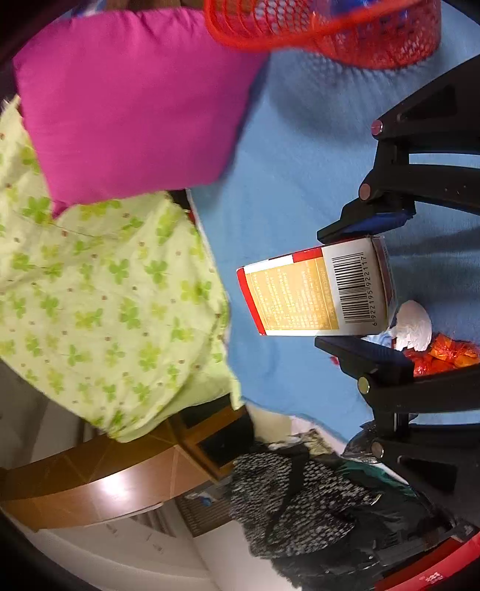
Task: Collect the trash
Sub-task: 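Grasp the orange-and-white box with the right tool while the left tool grasps the black bag, then carry both items over the red basket and open both tools to drop them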
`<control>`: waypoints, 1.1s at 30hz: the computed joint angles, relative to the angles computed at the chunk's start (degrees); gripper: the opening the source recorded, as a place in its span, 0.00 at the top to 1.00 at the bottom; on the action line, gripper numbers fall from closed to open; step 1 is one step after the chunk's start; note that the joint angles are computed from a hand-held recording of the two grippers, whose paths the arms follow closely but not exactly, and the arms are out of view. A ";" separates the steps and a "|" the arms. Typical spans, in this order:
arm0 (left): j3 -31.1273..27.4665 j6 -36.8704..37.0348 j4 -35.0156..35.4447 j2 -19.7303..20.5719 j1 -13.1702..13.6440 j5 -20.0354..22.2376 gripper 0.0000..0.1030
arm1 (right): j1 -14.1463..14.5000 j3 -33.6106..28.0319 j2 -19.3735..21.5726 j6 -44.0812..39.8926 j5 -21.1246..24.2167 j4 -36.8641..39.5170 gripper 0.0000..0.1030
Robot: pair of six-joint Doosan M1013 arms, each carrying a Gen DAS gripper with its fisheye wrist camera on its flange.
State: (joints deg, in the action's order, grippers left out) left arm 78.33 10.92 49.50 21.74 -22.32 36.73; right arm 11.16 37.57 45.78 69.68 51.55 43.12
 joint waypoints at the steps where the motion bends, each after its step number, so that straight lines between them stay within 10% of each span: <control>1: 0.23 0.14 1.20 -0.16 -0.35 -0.88 0.65 | -0.49 1.44 -0.89 -1.13 -1.22 1.68 0.49; 12: -1.11 2.77 -1.00 -0.54 -2.51 -9.66 0.65 | -4.76 14.00 -9.05 -8.96 -14.66 9.27 0.49; 19: -12.75 25.97 -19.58 4.32 -4.50 -11.63 0.65 | -8.62 17.99 -11.20 -8.88 -19.22 15.99 0.49; 26: -31.95 50.30 -39.60 14.06 -5.94 -4.06 0.65 | -11.78 18.16 -10.75 -3.58 -19.97 17.14 0.49; 33: -52.04 59.46 -48.30 25.14 -7.11 7.63 0.65 | -14.37 17.66 -9.87 2.84 -19.68 17.18 0.48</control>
